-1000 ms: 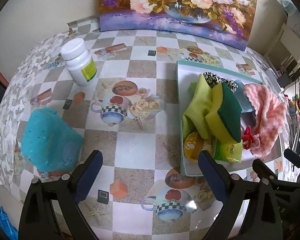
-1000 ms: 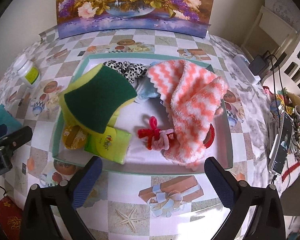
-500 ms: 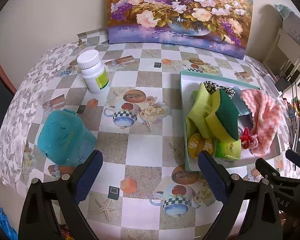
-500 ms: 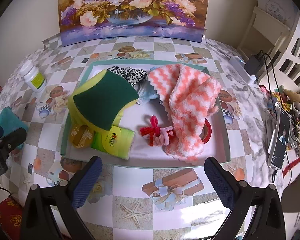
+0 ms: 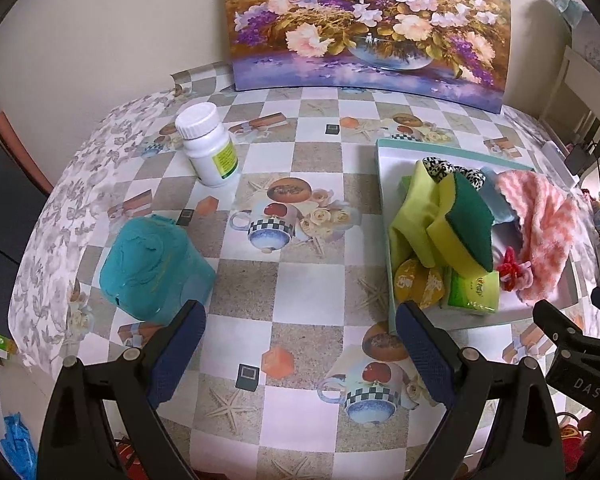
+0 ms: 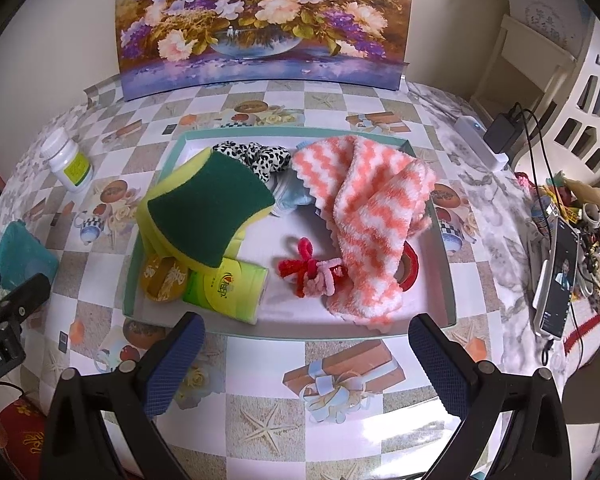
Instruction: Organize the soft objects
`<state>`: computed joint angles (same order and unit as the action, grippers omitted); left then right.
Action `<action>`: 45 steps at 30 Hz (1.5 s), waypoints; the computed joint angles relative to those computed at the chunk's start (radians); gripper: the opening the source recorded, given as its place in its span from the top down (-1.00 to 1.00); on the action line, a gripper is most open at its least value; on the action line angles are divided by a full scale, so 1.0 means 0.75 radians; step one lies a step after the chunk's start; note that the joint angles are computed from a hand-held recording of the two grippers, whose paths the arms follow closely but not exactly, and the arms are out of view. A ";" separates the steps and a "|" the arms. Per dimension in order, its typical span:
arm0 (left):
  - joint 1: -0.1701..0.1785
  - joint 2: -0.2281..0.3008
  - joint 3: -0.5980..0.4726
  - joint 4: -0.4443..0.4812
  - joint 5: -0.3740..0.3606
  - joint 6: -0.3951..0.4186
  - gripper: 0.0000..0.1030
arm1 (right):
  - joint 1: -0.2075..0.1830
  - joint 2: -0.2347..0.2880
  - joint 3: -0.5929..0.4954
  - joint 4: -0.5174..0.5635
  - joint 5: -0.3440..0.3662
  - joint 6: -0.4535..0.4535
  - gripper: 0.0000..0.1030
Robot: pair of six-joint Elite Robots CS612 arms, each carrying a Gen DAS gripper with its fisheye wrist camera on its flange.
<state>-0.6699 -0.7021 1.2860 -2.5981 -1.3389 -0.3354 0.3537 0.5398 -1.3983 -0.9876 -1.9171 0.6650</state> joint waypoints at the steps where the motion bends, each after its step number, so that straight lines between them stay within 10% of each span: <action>1: 0.001 0.000 -0.001 0.002 -0.004 0.001 -0.87 | 0.000 0.000 -0.001 -0.001 -0.001 0.001 -1.00; 45: 0.029 0.033 -0.069 0.178 -0.078 -0.037 -0.86 | -0.003 -0.002 0.032 -0.028 0.008 -0.046 -1.00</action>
